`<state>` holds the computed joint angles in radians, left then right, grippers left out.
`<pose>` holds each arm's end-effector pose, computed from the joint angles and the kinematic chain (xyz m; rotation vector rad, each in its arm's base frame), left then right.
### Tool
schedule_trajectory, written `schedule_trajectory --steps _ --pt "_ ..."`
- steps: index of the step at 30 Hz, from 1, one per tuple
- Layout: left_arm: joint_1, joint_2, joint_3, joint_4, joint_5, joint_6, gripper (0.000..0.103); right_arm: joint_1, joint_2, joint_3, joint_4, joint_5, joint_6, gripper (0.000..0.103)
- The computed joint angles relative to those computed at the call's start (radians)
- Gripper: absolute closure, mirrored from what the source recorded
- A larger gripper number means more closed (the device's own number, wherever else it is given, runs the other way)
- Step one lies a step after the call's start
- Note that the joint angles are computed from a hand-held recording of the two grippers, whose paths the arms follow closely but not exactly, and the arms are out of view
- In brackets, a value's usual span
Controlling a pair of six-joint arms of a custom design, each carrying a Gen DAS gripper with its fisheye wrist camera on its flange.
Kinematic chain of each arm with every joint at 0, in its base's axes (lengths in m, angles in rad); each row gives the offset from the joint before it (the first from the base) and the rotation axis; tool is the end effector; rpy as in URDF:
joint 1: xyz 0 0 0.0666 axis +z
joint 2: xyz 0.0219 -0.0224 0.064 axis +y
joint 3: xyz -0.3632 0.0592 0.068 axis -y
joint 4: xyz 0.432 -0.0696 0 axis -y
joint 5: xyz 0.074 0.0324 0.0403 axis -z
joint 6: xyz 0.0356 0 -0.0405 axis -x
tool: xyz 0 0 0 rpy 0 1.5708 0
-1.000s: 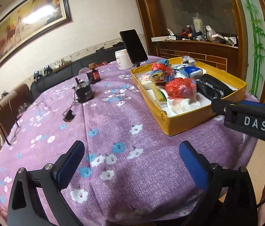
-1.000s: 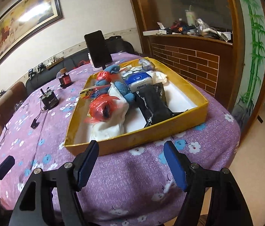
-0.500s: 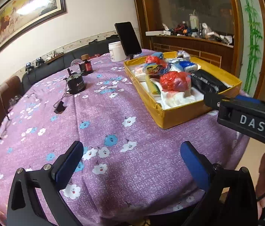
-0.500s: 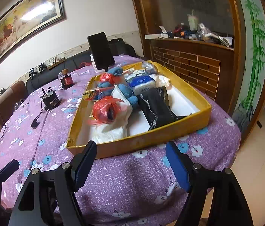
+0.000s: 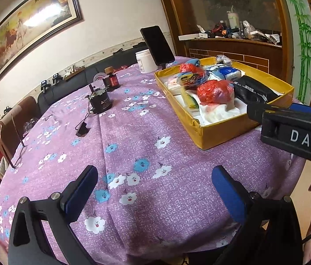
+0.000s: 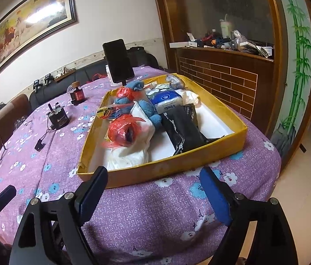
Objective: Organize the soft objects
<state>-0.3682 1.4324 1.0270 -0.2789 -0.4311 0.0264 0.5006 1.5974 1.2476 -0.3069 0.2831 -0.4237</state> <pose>0.4889 -0.1731 0.2620 0.1477 2.1900 0.2656 0.5234 0.2745 0.2776 0.0695 2.2034 0.2017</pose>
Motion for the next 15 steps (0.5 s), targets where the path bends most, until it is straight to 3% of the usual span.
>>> schedule_trajectory --steps 15 --pt "-0.001 0.007 0.005 -0.004 0.003 -0.006 0.000 0.000 0.007 0.010 -0.008 -0.007 0.008 0.013"
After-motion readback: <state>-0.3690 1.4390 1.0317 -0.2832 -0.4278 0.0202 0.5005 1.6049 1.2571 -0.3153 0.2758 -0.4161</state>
